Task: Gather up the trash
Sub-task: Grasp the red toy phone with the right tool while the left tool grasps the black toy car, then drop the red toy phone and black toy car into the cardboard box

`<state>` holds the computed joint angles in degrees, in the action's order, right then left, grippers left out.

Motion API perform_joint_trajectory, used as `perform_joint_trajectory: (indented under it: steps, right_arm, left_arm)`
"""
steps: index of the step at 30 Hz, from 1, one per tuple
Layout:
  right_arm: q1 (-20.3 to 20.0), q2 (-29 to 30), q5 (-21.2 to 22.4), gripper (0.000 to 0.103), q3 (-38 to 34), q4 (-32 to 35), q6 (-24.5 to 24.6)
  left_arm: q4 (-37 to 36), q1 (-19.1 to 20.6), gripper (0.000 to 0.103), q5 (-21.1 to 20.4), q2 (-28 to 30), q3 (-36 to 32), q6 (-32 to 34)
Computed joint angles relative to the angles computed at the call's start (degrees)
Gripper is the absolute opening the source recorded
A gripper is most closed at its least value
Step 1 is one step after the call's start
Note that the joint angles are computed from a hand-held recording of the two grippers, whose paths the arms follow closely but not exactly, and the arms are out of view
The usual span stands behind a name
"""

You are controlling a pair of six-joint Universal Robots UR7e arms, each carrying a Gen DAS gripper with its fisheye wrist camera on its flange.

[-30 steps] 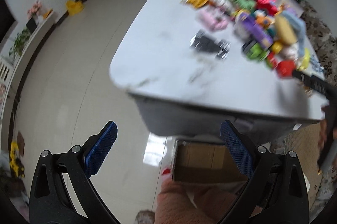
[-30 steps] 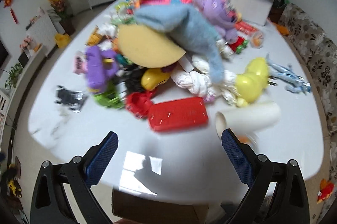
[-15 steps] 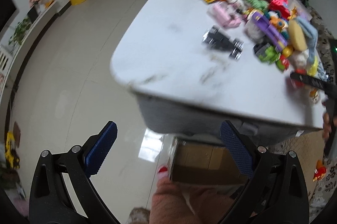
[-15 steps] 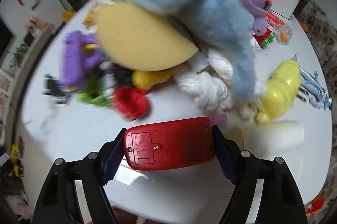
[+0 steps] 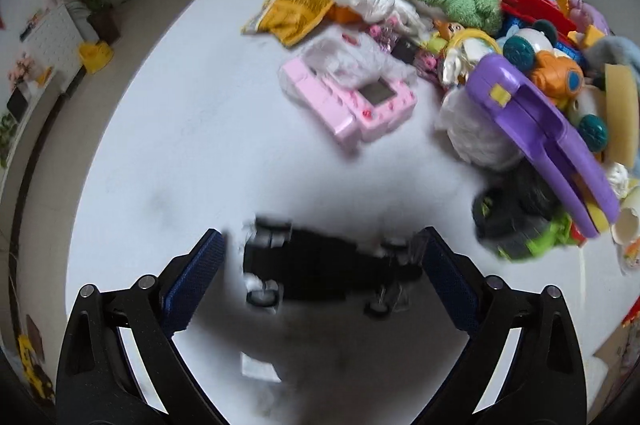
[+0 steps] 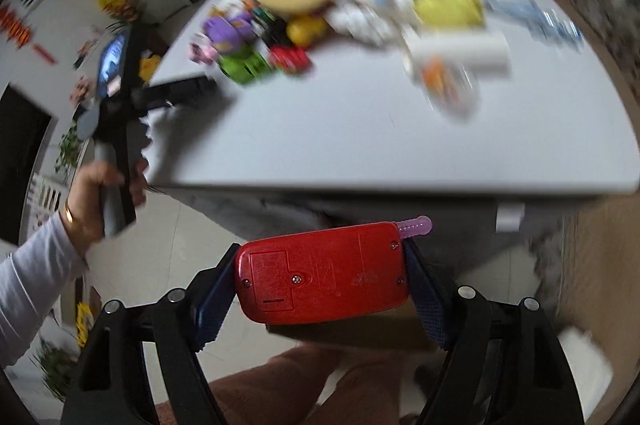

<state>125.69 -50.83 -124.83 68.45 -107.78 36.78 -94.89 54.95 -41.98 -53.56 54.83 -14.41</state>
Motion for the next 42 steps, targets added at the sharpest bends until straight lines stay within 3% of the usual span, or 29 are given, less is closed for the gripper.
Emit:
perform_joint_trajectory:
  steps: [1,4,7,11,15,19,23,25,28,31,35,42]
  right_arm:
    - [-0.1,-0.5,0.3,0.076,1.2,-0.1,1.5]
    - [0.1,-0.9,0.4,0.076,2.9,-0.5,3.1]
    - [-0.3,-0.8,0.6,0.076,3.8,-1.3,2.1]
    - [-1.4,-0.6,1.3,0.076,6.0,-0.8,0.9]
    - [-4.2,-0.4,2.8,0.076,11.6,-1.0,1.8]
    - [-8.1,0.7,3.5,0.076,17.5,-1.8,2.6]
    - [-11.3,2.1,2.6,0.077,20.9,-1.1,4.5]
    - [-12.4,2.5,2.0,0.079,22.0,-0.9,5.4]
    - [-13.1,2.1,0.4,0.084,24.0,-2.7,5.3]
    - [-13.4,1.4,0.4,0.086,25.2,-3.9,4.7]
    - [-12.4,0.5,0.2,0.086,24.6,-2.9,5.1]
    - [-8.0,-3.6,-0.4,0.086,18.7,-0.1,6.1]
  left_arm:
    - [-1.6,-0.1,0.080,0.4,-0.2,0.5,0.8]
    - [-1.9,0.5,0.080,-4.9,-1.1,-0.2,0.5]
    - [-1.1,-0.2,0.080,-5.1,-3.5,2.0,0.5]
    - [-0.9,-3.2,0.080,-7.8,-10.8,9.8,-0.4]
    - [4.6,-6.1,0.080,-12.6,-18.1,20.2,-4.1]
    - [7.7,-3.9,0.080,-18.0,-20.8,31.8,-9.2]
    - [9.5,0.9,0.081,-20.8,-16.6,38.3,-12.9]
    - [9.7,3.4,0.081,-22.0,-13.6,39.3,-14.0]
    - [10.5,5.0,0.081,-19.9,-11.5,40.0,-15.8]
    - [10.0,6.5,0.081,-20.5,-10.9,39.7,-17.6]
    - [9.5,5.1,0.081,-20.3,-12.5,39.3,-16.5]
    - [12.9,-1.9,0.081,-21.1,-18.4,35.6,-14.0]
